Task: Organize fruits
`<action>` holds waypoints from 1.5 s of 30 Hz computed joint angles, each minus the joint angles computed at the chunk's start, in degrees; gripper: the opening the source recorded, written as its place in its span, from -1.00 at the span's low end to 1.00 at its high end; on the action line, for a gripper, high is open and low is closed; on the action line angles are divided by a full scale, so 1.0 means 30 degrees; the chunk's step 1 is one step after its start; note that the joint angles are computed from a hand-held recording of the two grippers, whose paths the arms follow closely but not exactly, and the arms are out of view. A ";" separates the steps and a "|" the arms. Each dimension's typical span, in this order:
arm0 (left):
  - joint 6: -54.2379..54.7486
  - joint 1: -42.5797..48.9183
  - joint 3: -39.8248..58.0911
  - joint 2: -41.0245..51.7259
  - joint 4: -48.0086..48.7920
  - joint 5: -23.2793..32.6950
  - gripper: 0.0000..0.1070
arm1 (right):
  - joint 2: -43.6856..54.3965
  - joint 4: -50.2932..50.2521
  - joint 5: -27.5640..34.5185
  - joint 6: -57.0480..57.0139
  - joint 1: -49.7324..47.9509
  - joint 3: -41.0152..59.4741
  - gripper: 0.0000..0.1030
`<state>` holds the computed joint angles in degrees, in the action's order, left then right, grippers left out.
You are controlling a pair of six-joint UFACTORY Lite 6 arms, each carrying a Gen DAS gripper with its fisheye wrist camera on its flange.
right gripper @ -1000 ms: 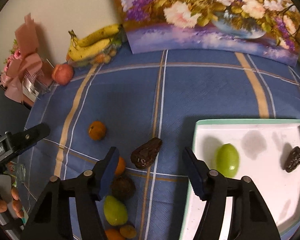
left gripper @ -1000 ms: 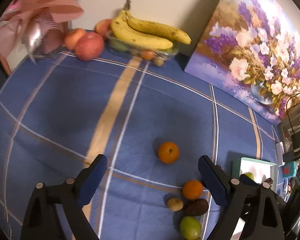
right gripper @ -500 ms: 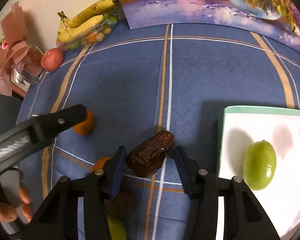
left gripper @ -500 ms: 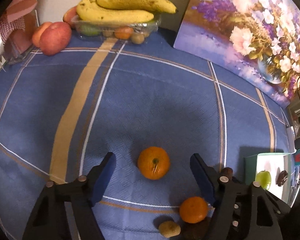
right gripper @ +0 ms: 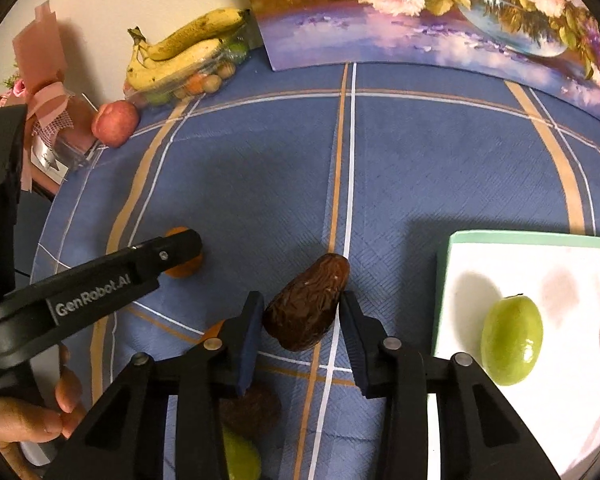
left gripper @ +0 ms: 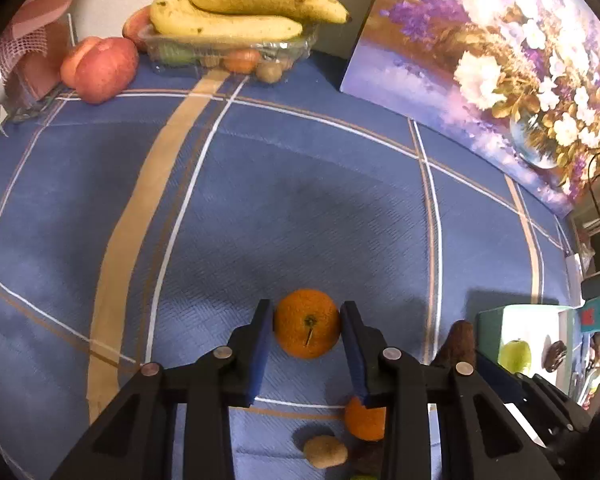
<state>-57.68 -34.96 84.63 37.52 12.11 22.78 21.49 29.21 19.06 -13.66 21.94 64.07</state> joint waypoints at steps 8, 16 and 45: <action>-0.2448 -0.1541 -0.0151 -0.1836 0.1630 0.1169 -0.32 | -0.3796 -0.1113 0.0533 0.1058 -0.0708 -0.2268 -0.22; -0.4442 -0.3318 -0.0366 -0.3134 0.2812 0.2768 -0.32 | -0.8093 -0.2244 0.1572 0.1877 -0.1810 -0.4898 -0.22; -0.6456 -0.7793 0.6334 -0.0003 0.5089 0.9163 -0.32 | -1.3216 0.1871 0.6479 -0.6771 -1.1199 -0.7635 -0.22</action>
